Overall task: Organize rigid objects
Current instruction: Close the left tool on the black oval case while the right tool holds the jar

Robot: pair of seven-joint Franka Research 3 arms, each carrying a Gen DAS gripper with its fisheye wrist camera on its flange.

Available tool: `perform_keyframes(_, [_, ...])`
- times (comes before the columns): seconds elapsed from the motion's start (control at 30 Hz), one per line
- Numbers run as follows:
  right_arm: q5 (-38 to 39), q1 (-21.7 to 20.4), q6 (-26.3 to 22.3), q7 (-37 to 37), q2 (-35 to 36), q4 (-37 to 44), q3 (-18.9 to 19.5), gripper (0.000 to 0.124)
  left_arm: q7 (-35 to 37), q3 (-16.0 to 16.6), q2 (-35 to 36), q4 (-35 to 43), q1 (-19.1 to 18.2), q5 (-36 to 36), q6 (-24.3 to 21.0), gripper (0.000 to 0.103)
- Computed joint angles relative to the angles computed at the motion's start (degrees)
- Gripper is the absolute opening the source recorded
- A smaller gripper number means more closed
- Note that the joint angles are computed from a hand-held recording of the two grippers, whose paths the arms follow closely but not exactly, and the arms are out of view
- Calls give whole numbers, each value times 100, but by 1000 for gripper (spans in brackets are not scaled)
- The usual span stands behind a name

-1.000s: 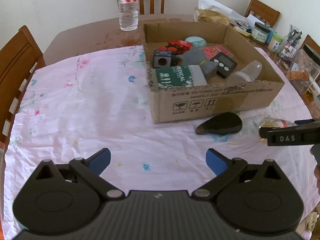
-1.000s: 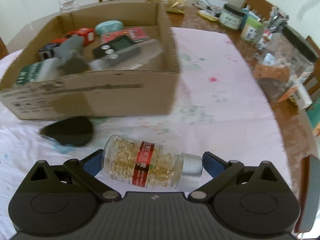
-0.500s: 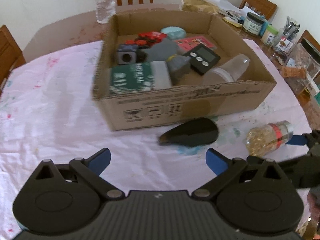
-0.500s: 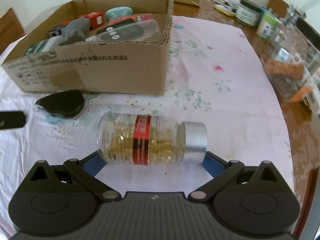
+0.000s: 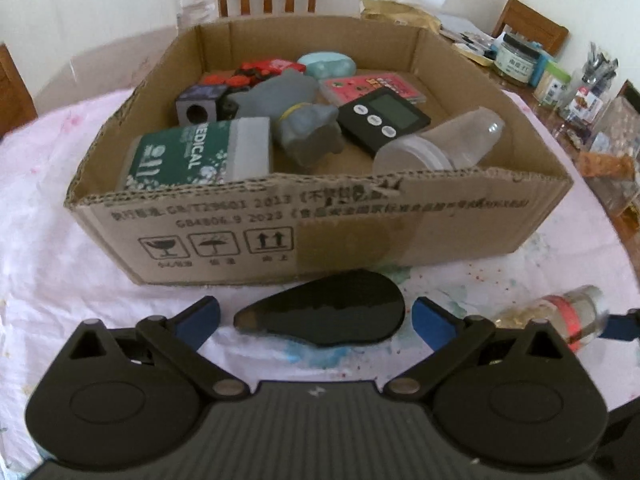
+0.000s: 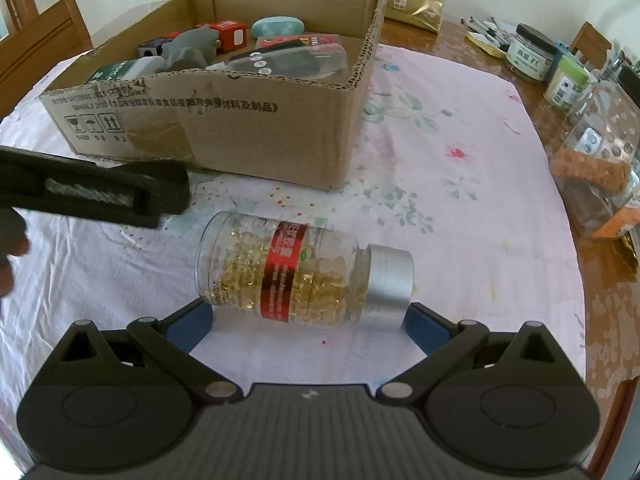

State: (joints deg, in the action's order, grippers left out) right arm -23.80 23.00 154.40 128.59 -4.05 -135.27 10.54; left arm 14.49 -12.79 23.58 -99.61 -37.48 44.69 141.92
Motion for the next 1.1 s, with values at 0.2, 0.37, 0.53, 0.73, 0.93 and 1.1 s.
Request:
perform_keyframes(0.2, [80,-4,25,-149,7,-2,-14,103,-332,83,0,35,-176,319,-365,103])
perform_keyframes(0.37, [51,-7,34,-117,13,2,-12,103,-562,7,-8,91,-185,266,-667,103])
perform_keyframes(0.53, [-7,-8,43,-39,18,-1,-7,103,-639,-68,148,409,-227,-13,-1020,102])
perform_keyframes(0.73, [-32,-5,46,1,10,-8,-6,103,-635,-47,197,520,-278,-22,-1037,92])
perform_keyframes(0.93, [-32,1,30,14,15,1,-6,103,-542,-29,54,258,-222,115,-782,90])
perform_keyframes(1.1, [17,15,-52,33,44,61,-5,103,-503,-58,-250,-191,-70,157,-630,90])
